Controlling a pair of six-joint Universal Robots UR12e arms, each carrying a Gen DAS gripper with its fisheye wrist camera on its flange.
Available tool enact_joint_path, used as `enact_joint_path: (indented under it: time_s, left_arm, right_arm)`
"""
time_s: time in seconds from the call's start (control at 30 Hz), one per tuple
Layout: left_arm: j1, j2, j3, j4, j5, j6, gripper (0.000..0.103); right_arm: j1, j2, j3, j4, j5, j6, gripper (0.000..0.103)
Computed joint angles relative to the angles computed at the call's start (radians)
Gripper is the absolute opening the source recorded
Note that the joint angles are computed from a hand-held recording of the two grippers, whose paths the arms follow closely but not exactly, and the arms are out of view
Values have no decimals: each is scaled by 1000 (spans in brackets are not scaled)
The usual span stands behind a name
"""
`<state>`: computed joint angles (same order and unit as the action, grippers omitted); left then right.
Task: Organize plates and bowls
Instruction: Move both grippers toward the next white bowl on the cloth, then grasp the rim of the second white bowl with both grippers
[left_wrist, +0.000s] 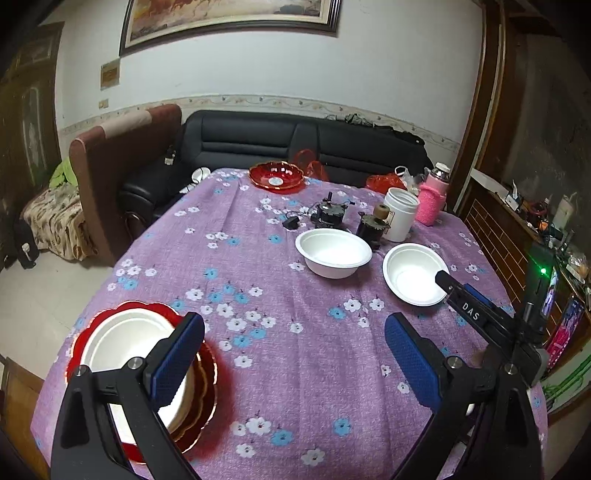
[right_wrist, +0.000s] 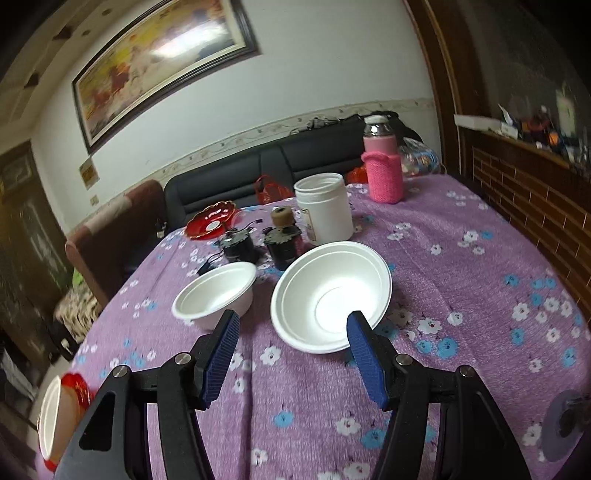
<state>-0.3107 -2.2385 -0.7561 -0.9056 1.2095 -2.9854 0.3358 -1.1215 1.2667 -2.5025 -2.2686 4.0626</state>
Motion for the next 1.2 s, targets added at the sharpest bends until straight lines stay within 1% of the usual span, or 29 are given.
enact_joint_path:
  time_s: [0.1,0.13,0.2,0.23,0.3,0.33,0.4,0.5,0.53,0.57,0.6,0.63,0.67,0.7,0.73,0.77,0.8,0.83,0.87,0.9,0.97,1.03,1.07,1.1,1.17,1.2]
  left_arm:
    - [-5,-33,56,-46,10,-17,98]
    - [-5,-43,74,-61,14,-26,98]
    - [-6,-70,118,-95,16,-52,98]
    - [-7,-82,138,-111,14,-63,98]
    - [-9,-105,171,-140,11,-87,98]
    - [-12,-114,181,-150,14,-91,98]
    - [-20,-128,199,-177,20,-79,98]
    - [-34,-143,215,-224,25,-47,98]
    - [-37,-146,218,-232,25,-42,98]
    - [-40,-149,221,-242,24,-38,98]
    - [-44,-150,220,-250,23,-31,98]
    - [-48,-150,218,-259,22,-20,98]
    - [-50,-152,221,-265,23,-12,98]
    - [-54,-149,216,-268,26,1,98]
    - [-56,-147,212,-268,29,9,98]
    - [-58,-147,211,-269,34,16,98]
    - [-59,-149,214,-270,37,16,98]
    - [-59,-152,222,-274,36,15,98]
    - [-59,-158,235,-282,31,11,98]
    - [-59,-168,256,-296,23,7,98]
    - [-57,-191,306,-321,2,-6,98]
    - [-58,-210,342,-325,4,-10,98]
    - [-60,-221,363,-323,11,-8,98]
    - [-64,-234,384,-323,21,-4,98]
    - [-70,-268,443,-354,30,12,98]
    - [-74,-298,499,-397,35,28,98]
  right_arm:
    - [-15,-4,16,-3,2,34,65]
    - [-23,-14,40,-11,-8,58,65]
    - [-27,-18,44,-3,-5,67,65]
    - [-36,-34,77,-6,-16,106,65]
    - [-39,-40,88,-4,-22,122,65]
    - [-45,-49,105,10,-33,152,65]
    - [-53,-51,118,6,-26,168,65]
    - [-61,-49,119,1,3,175,65]
    - [-66,-31,112,-39,16,160,65]
    - [-69,-20,104,-46,23,139,65]
    - [-75,-12,98,-41,47,110,64]
    - [-80,1,84,-9,56,106,64]
    - [-80,0,82,1,59,113,58]
    - [-89,0,88,-6,101,103,40]
    - [-109,-9,118,-55,185,135,32]
    - [-121,-19,134,-73,227,146,20]
    - [-124,-25,155,-107,234,176,14]
    - [-129,-31,168,-131,263,192,12]
    - [-133,-35,179,-157,282,189,10]
    - [-141,-42,187,-176,333,205,9]
    - [-152,-50,192,-188,392,197,7]
    - [-167,-57,192,-206,531,161,7]
    - [-176,-58,190,-212,619,159,8]
    - [-183,-55,191,-227,674,152,8]
    - [-208,-45,192,-243,851,123,8]
    - [-213,-31,185,-245,923,105,8]
